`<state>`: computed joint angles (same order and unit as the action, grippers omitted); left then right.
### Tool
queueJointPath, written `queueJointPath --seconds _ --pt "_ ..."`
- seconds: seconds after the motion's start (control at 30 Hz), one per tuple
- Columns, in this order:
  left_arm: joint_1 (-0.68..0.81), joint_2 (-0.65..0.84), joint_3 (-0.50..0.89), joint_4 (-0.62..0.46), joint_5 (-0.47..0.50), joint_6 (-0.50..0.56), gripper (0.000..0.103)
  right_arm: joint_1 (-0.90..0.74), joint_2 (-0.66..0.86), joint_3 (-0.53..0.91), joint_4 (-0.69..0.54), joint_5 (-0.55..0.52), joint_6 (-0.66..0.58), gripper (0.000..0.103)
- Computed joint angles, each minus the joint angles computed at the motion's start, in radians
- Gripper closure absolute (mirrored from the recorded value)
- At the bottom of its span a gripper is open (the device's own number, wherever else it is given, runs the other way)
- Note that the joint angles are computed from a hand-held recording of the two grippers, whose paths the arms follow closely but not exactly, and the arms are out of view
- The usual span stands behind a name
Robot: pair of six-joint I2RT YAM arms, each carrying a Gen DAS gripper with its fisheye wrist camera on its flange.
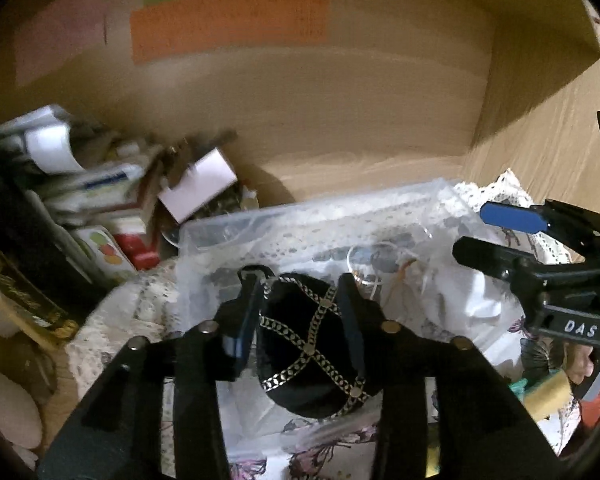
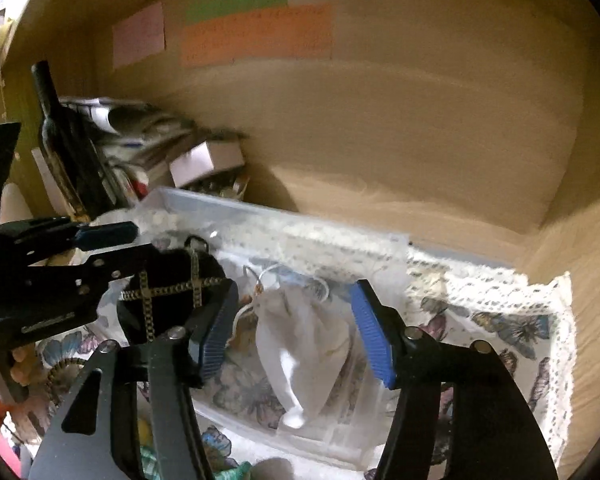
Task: Organize soft objects
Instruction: 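Lower the cap and pouch into the clear box and open both tools, then grasp the black striped strap with the left tool while the right grasps the yellow sponge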
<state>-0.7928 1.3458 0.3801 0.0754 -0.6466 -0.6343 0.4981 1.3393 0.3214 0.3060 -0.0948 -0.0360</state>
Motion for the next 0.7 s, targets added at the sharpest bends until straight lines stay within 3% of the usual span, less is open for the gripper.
queueJointPath --seconds 0.17,0.27,0.33,0.43,0.57,0.7 --pt "-0.144 -0.140 -0.003 -0.168 -0.154 -0.113 0.030 -0.013 -0.188 -0.040 -0.075 -0.003 -0.003 0.040" --pt "-0.278 -0.185 0.026 -0.345 -0.287 -0.252 0.012 -0.017 -0.362 -0.081 -0.150 0.003 -0.008 0.034" --pt "-0.378 -0.180 0.062 -0.507 -0.368 -0.407 0.003 -0.017 -0.491 -0.110 -0.218 0.003 -0.008 0.031" --pt "-0.519 -0.127 0.118 -0.767 -0.442 -0.693 0.001 0.002 -0.694 -0.156 -0.334 0.024 0.003 0.024" --pt "-0.664 -0.005 0.160 -0.993 -0.443 -1.040 0.000 0.040 -0.991 -0.201 -0.550 0.063 0.020 0.023" --pt "-0.751 0.078 0.138 -1.026 -0.395 -1.230 0.000 0.071 -1.276 -0.225 -0.801 0.092 0.048 0.023"
